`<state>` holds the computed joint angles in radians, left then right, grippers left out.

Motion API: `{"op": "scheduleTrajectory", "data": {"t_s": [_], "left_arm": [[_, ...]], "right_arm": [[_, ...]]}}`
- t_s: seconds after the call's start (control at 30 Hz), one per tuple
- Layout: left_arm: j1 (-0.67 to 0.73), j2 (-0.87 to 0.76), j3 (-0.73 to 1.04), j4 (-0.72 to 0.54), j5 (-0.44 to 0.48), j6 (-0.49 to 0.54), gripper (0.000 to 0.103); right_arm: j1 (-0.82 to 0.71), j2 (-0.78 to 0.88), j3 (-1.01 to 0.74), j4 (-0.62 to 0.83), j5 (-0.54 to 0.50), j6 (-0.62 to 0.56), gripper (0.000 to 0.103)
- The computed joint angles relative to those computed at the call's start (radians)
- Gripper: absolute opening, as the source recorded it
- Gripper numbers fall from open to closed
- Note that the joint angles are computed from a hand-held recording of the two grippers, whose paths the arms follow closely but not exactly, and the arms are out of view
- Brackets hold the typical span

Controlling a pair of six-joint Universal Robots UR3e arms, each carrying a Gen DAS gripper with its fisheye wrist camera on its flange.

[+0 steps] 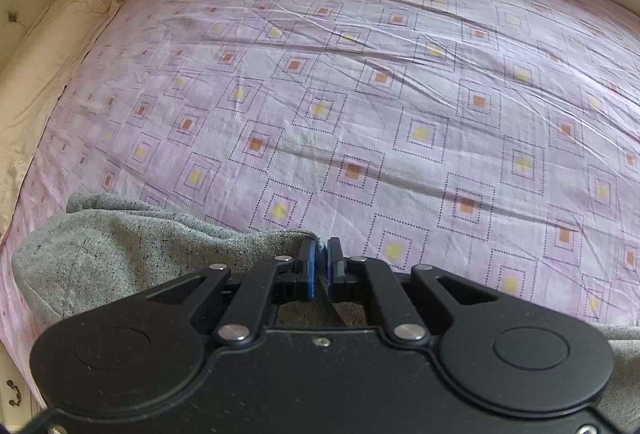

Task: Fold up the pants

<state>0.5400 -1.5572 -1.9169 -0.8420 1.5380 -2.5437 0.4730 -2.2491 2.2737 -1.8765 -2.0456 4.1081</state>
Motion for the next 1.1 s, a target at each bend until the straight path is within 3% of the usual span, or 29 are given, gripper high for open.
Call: {"op": "scheduleTrajectory", "data": {"t_s": [0.13,0.27,0.37,0.43,0.53,0.57,0.67,0.77,0.87,0.97,1.03,1.1], "left_arm": [[0.023,0.012,-0.006,0.013,-0.023,-0.025,0.010],[0.022,-0.003,-0.056,0.192,0.029,-0.081,0.004],[-0.003,-0.063,0.014,0.125,0.085,-0.031,0.005],[0.009,0.011,-0.046,0.161,0.049,0.033,0.005],[0.034,0.185,-0.104,0.037,-0.068,0.158,0.012],[0.040,0.245,-0.119,-0.027,-0.105,0.200,0.017],[0.038,0.432,-0.161,-0.274,-0.208,0.344,0.017],[-0.015,0.584,-0.212,-0.481,-0.240,0.431,0.018],[-0.099,0.657,-0.265,-0.592,-0.224,0.439,0.018],[-0.188,0.659,-0.319,-0.589,-0.181,0.381,0.019],[-0.244,0.635,-0.361,-0.539,-0.130,0.316,0.018],[-0.215,0.699,-0.402,-0.549,-0.145,0.343,0.018]], "right_arm": [[0.015,-0.001,-0.003,0.012,-0.022,0.047,0.004],[0.010,-0.010,0.033,-0.008,-0.038,0.073,0.004],[-0.123,-0.115,0.092,-0.005,0.092,-0.036,0.007],[-0.112,-0.148,0.087,0.026,0.082,-0.016,0.014],[0.040,-0.191,0.027,0.116,-0.046,0.222,0.021],[0.076,-0.206,0.000,0.168,-0.066,0.298,0.023],[0.201,-0.232,-0.069,0.323,-0.088,0.527,0.023],[0.372,-0.171,-0.116,0.417,-0.080,0.759,0.023],[0.488,-0.112,-0.114,0.407,-0.053,0.889,0.023],[0.524,-0.075,-0.101,0.362,-0.046,0.886,0.023],[0.501,-0.080,-0.086,0.319,-0.056,0.787,0.024],[0.428,-0.118,-0.051,0.255,-0.068,0.631,0.026]]}}
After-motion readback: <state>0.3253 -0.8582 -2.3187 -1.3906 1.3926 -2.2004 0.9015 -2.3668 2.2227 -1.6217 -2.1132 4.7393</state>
